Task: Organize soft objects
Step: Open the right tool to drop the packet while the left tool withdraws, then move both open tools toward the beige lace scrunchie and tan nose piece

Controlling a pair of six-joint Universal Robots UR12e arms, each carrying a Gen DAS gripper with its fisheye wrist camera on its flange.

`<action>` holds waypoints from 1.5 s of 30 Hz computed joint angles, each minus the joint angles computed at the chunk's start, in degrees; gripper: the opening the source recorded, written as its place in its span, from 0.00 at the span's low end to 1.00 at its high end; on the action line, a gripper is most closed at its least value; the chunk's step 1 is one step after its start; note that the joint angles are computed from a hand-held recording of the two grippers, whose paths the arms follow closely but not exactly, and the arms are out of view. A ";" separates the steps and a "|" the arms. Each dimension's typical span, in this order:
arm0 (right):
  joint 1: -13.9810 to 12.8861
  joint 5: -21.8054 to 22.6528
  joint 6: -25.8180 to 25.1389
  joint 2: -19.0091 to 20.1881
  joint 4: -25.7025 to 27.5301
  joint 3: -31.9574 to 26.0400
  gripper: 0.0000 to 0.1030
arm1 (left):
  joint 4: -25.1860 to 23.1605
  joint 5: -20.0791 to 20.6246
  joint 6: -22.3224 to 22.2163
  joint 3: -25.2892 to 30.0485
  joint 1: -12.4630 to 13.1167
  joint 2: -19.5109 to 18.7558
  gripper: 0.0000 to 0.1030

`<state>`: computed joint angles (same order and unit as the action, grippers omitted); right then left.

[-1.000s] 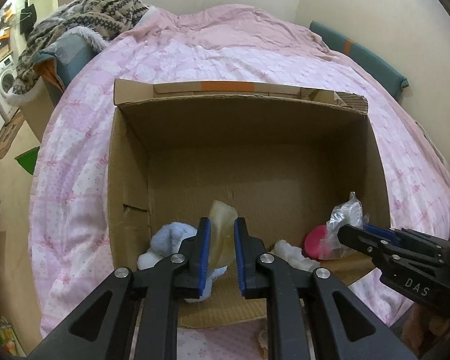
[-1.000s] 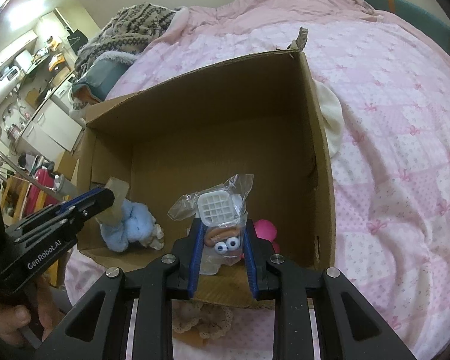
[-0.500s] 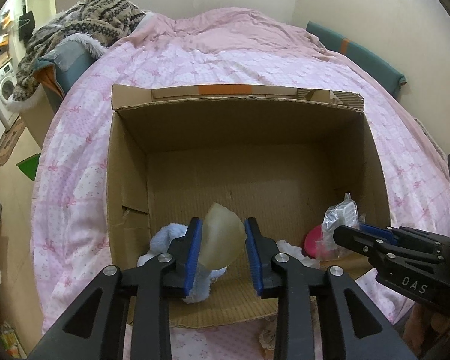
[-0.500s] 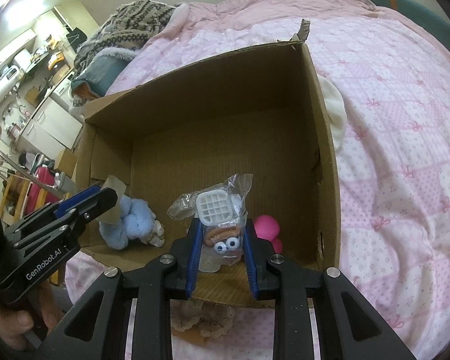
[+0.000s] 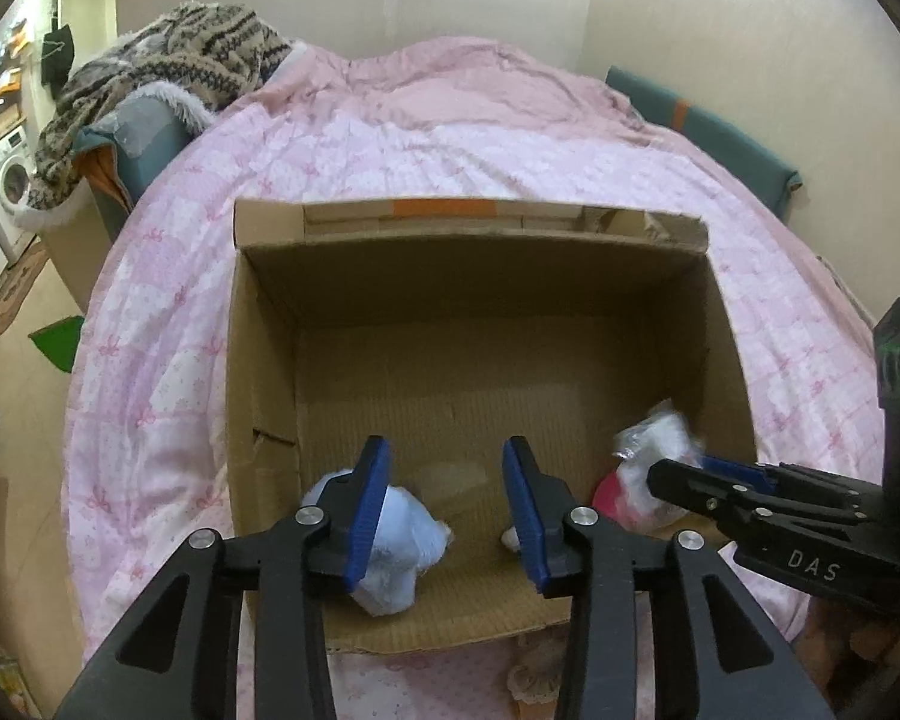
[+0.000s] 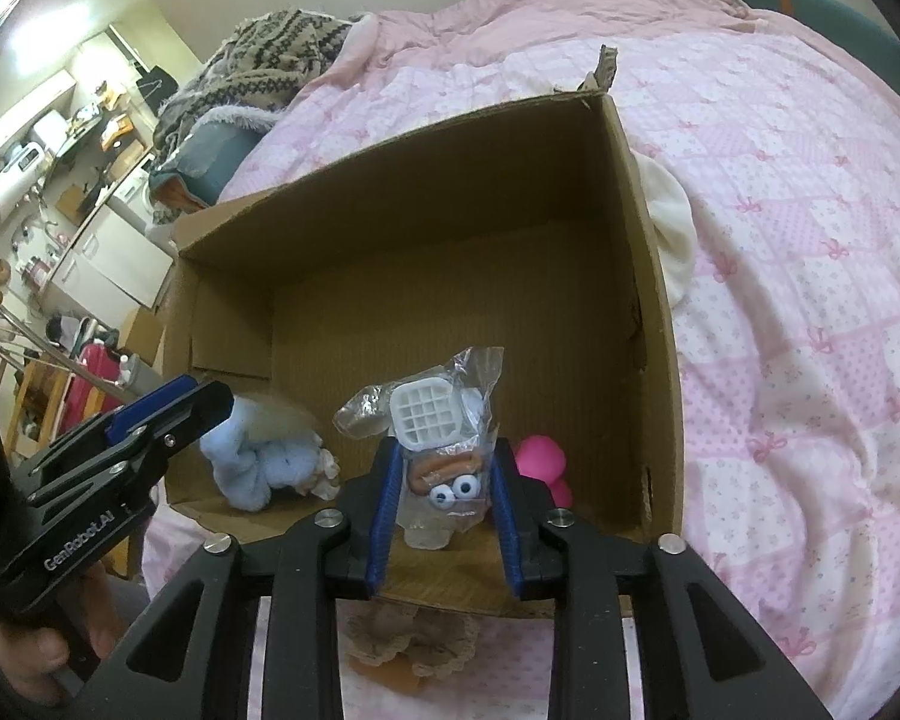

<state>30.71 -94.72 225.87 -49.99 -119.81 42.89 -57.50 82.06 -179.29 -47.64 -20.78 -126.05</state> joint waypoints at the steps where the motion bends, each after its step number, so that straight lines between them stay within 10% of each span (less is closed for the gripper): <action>1: 0.03 -0.28 0.31 -0.24 -0.83 0.47 0.46 | 0.33 0.26 -0.01 -0.09 -0.03 0.09 0.45; 7: 0.53 -3.62 0.68 -1.44 -5.72 2.51 0.66 | 2.72 1.90 -0.85 -1.21 -0.13 0.87 0.66; 24: 1.50 -4.30 2.18 -3.27 -4.89 3.95 0.66 | 4.76 3.82 -2.18 -6.11 0.88 5.08 0.66; 45: 1.94 2.30 9.47 -5.88 -1.30 9.54 0.66 | -4.46 1.84 -7.45 -14.22 1.70 10.41 0.66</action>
<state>32.65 -92.42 235.34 -55.87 -121.11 52.42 -61.96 83.90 -186.74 -61.85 -19.07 -115.64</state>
